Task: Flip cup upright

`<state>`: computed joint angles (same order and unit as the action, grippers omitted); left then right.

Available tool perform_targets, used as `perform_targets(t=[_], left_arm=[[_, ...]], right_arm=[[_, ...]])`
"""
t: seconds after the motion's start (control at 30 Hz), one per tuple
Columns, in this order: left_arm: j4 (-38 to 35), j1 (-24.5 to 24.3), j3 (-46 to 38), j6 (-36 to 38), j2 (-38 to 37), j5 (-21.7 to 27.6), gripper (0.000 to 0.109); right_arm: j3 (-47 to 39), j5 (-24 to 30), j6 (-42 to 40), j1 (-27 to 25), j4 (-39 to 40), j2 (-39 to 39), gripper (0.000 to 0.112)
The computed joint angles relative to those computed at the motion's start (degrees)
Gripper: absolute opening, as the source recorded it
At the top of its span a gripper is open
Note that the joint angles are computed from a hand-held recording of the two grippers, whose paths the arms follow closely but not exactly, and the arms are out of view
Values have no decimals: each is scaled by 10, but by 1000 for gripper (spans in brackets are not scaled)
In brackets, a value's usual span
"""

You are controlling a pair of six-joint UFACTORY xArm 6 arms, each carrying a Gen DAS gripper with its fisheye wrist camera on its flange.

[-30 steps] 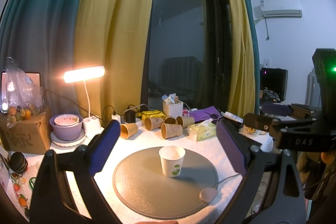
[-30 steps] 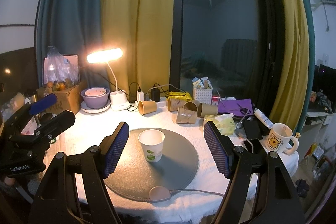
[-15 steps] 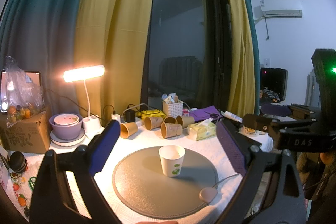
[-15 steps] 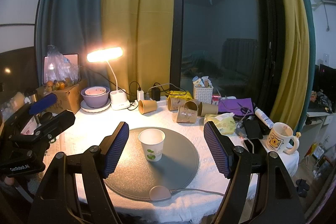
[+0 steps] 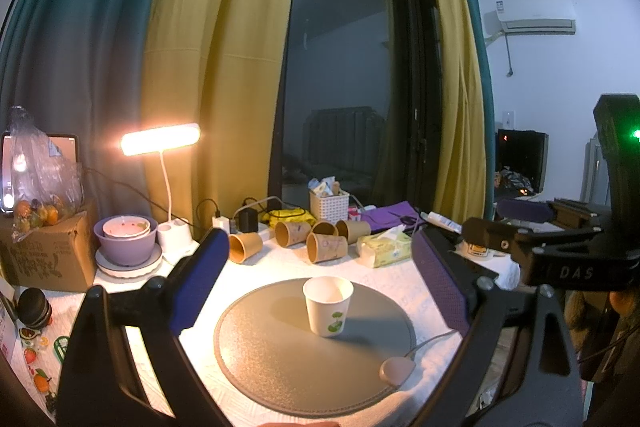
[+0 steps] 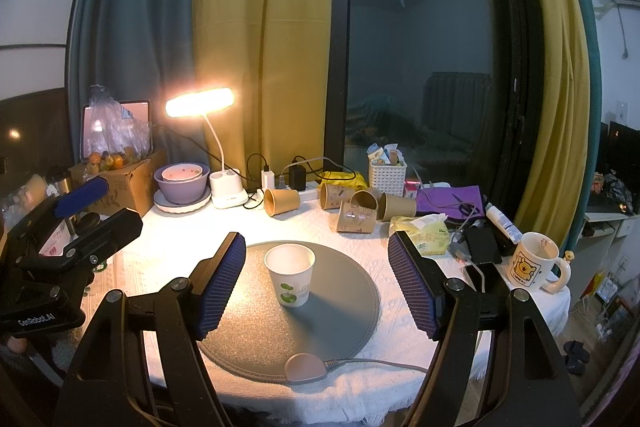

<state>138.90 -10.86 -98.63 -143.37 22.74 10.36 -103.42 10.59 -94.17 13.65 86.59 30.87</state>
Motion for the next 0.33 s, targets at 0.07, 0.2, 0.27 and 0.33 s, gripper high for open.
perform_targets(t=[0.07, 0.2, 0.27, 0.33], left_arm=[[1, 0, 1, -2, 0, 0, 93], [10, 0, 1, -11, 0, 0, 93], [48, -4, 6, -51, -2, 3, 94], [95, -5, 0, -107, 3, -4, 93]], right_arm=[[2, 0, -3, 0, 3, -1, 77], [0, 0, 6, 1, -6, 1, 77], [4, -2, 2, 2, -2, 0, 77], [10, -1, 1, 4, -4, 0, 77]])
